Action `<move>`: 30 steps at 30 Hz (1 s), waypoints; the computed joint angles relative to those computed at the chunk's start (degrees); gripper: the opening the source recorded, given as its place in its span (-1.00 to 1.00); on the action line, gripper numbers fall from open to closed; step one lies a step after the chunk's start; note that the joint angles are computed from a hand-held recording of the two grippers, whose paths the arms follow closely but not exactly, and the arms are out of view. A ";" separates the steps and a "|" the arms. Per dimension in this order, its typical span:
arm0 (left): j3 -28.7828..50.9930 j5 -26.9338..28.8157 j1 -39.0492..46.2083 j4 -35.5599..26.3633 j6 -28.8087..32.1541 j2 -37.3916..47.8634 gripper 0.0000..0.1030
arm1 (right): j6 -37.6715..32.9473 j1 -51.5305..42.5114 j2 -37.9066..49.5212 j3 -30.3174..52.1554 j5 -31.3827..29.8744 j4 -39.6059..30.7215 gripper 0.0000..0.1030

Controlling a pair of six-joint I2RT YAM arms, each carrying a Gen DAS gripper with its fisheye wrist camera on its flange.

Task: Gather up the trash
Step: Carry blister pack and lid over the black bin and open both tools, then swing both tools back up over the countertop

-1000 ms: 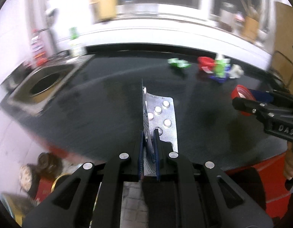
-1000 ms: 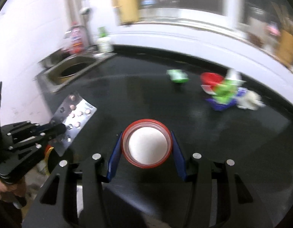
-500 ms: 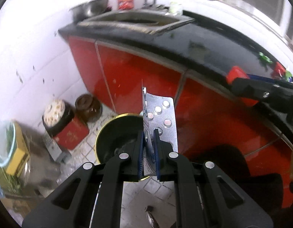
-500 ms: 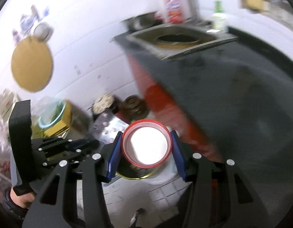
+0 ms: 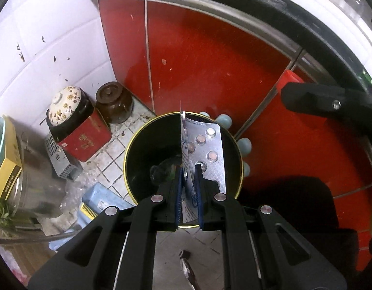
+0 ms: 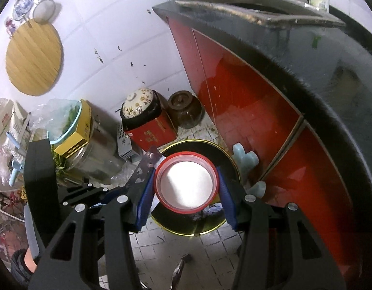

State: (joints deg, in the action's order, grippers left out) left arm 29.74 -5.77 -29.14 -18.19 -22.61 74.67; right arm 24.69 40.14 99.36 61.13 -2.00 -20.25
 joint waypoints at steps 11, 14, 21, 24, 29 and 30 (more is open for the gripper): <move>-1.59 -0.83 2.84 3.24 -1.09 0.10 0.59 | -1.31 -1.73 3.17 1.31 -0.79 2.01 0.58; -1.13 -0.81 2.52 2.52 -1.94 -0.25 0.59 | -1.44 -1.62 2.07 0.75 -0.63 1.90 0.58; 0.56 -2.10 0.12 0.00 -2.41 -2.80 0.59 | -1.67 -1.40 -2.63 -1.14 0.00 1.00 0.58; 3.43 -3.94 -3.06 -3.94 -3.25 -5.49 0.59 | -1.83 -1.42 -8.37 -2.84 0.99 -1.12 0.58; 13.62 -9.76 -13.20 -11.61 -6.52 -6.56 0.79 | -3.10 -3.90 -24.13 -6.55 4.17 -8.87 0.74; 16.58 -11.24 -16.16 -12.38 -7.03 -5.83 0.82 | -3.54 -4.91 -27.83 -7.09 5.12 -11.32 0.75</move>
State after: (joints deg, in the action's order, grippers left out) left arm 46.33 -17.01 -45.30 -30.57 -29.64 68.83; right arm 21.15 35.23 71.54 54.04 3.12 -31.57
